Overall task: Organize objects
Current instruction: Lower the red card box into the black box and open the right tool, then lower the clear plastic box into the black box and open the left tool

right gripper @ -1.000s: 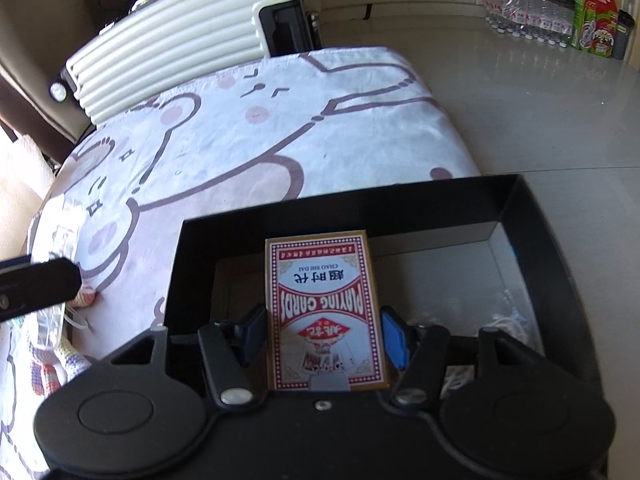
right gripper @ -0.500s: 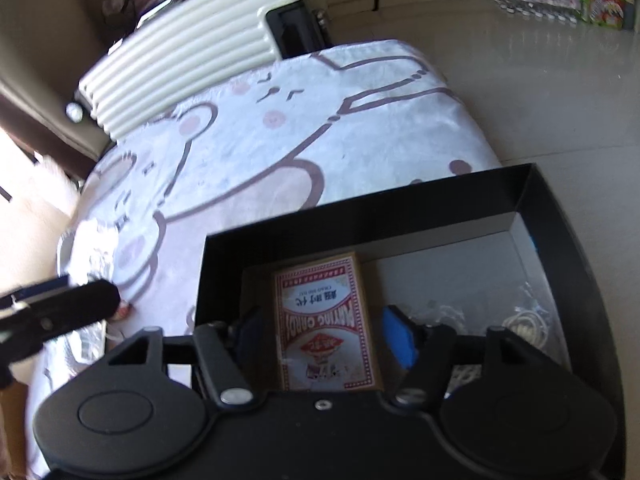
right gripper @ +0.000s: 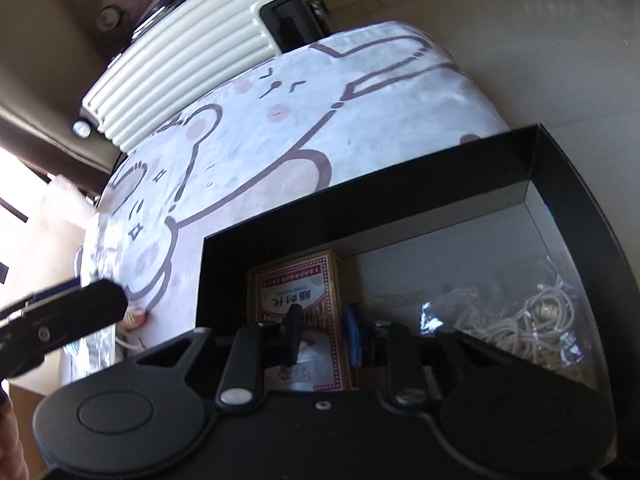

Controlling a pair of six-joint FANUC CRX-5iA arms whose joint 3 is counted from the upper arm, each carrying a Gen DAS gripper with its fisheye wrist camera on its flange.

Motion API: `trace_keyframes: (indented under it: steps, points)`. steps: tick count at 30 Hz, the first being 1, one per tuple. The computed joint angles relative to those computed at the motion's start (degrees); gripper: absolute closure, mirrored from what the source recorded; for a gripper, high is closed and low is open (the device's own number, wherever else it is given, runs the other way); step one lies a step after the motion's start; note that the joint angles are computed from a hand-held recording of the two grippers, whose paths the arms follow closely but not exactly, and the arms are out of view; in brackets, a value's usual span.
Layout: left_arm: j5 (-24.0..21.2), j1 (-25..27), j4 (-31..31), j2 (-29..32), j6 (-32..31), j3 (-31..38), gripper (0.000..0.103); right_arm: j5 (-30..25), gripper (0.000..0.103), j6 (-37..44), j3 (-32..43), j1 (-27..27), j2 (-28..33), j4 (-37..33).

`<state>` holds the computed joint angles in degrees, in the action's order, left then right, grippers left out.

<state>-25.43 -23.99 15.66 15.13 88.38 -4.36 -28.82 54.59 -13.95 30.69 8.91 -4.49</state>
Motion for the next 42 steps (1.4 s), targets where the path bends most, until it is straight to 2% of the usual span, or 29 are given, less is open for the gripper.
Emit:
trace_keyframes:
  steps: [2, 5, 10, 14, 20, 27, 33, 37, 42]
  points:
    - [0.46, -0.3, 1.01, 0.38, -0.9, 0.18, 0.029, 0.58, 0.085, -0.72, -0.74, -0.78, -1.12, -0.55]
    - [1.13, -0.96, 3.02, 1.24, -2.52, 0.62, 0.029, 2.43, 0.085, -7.3, -4.35, -0.97, -3.85, 6.24]
    - [1.73, -2.62, 7.0, 3.43, -6.94, 1.94, 0.029, 3.77, 0.085, -13.42, -8.6, -1.97, -7.79, 12.09]
    - [1.09, -3.68, 8.49, 6.02, -7.94, 4.45, 0.029, 5.2, 0.085, -17.66, -11.58, -2.53, -10.39, 16.61]
    - [-3.67, -4.72, 6.28, 10.79, -2.76, 11.17, 0.029, 4.68, 0.085, -22.43, -14.54, -2.97, -12.86, 23.24]
    - [-8.48, -6.15, 2.84, 16.03, 4.68, 17.85, 0.029, 7.11, 0.085, -24.89, -17.05, -4.61, -15.5, 25.14]
    - [-10.35, -5.9, 6.03, 19.4, 10.48, 19.87, 0.028, 7.06, 0.085, -24.34, -18.06, -5.4, -16.55, 25.47]
    - [-10.7, -5.57, 8.9, 19.42, 7.77, 19.17, 0.025, 7.07, 0.084, -24.48, -18.24, -5.98, -16.49, 25.93]
    - [-11.06, -5.72, 7.73, 18.61, 6.38, 19.05, 0.025, 7.17, 0.084, -24.1, -17.99, -6.04, -16.17, 25.33]
